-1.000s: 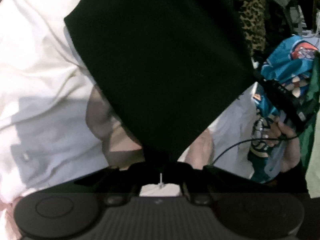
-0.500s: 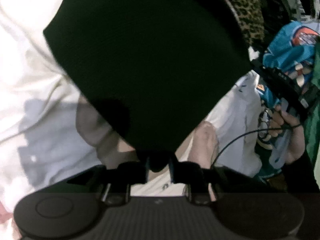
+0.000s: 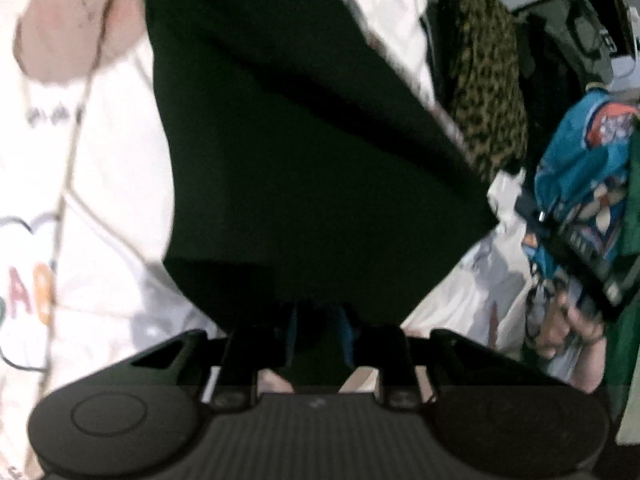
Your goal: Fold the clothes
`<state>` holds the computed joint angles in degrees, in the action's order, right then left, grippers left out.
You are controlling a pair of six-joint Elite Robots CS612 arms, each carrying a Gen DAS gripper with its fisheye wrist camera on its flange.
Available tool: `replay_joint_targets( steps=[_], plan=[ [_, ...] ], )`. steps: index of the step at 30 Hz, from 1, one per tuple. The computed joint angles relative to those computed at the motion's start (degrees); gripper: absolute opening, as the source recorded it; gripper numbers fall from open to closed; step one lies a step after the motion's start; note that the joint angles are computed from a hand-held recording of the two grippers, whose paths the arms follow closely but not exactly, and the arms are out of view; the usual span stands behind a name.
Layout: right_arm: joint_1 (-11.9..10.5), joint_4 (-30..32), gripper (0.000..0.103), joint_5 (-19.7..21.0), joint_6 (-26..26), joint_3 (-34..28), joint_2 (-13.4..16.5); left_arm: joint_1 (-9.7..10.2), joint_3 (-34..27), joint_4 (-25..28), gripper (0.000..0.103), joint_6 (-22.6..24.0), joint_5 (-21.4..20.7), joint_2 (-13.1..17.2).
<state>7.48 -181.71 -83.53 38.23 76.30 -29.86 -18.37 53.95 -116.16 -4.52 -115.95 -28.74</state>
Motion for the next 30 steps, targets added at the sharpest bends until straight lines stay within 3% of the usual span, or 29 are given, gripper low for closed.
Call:
replay_joint_targets(
  steps=[8, 11, 22, 26, 30],
  plan=[
    [-0.29, -0.63, 0.025, 3.57, 0.07, -1.53, -0.07, -0.89, -9.03, 8.30, 0.025, 0.22, 6.48, 1.08],
    [-0.41, -0.42, 0.025, 4.68, 1.24, -2.04, -0.25, -1.22, -11.54, 9.44, 0.032, 0.63, 9.49, 1.12],
    [-0.23, 1.46, 0.025, 6.72, -1.46, -3.69, -0.96, -1.47, -11.07, 3.92, 0.037, -2.73, 13.28, 0.46],
    [-0.56, 2.29, 0.026, 8.54, -3.93, -4.46, -0.51, -1.26, -13.09, 4.10, 0.039, -3.01, 13.13, 1.64],
    [-0.79, 1.21, 0.027, 8.42, -1.89, -5.01, 0.39, -1.15, -16.10, 4.88, 0.040, -3.49, 12.94, 3.65]
  ],
)
